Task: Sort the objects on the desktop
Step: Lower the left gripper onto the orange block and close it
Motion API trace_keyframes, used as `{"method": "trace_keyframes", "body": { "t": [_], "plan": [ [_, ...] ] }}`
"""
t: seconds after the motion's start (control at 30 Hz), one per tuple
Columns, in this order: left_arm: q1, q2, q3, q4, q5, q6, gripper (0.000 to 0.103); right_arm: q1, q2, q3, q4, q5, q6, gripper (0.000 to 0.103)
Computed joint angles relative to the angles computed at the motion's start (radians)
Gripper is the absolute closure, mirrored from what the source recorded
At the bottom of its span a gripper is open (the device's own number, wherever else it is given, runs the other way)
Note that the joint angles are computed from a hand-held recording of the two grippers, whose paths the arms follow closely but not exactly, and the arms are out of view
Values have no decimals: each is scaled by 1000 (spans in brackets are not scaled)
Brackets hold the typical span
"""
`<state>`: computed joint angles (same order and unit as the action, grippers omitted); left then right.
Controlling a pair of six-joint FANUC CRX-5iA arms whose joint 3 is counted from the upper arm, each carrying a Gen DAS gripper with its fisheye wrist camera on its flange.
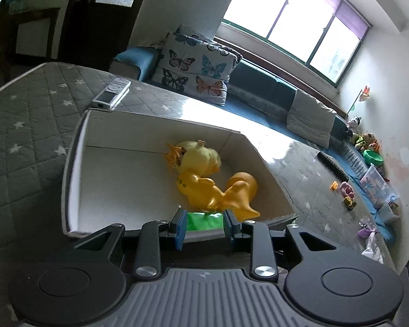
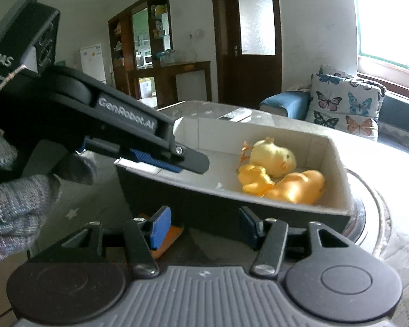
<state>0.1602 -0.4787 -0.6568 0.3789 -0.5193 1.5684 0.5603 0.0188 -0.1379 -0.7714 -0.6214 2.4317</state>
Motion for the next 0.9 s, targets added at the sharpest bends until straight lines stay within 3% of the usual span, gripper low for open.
{"method": "trace_keyframes", "body": {
  "t": [0.1,0.47,0.9],
  "plan": [
    [8,-34,-15,-22,-18,10,72,9,-3,-11,0,-7,2,39],
    [81,-119,-81,-30,-90,37,70,39,2,-29,7,-25,0,39],
    [132,-112,-159,121,-96,-52,70,78,24,-32,53,-23,-36,40]
  ]
}}
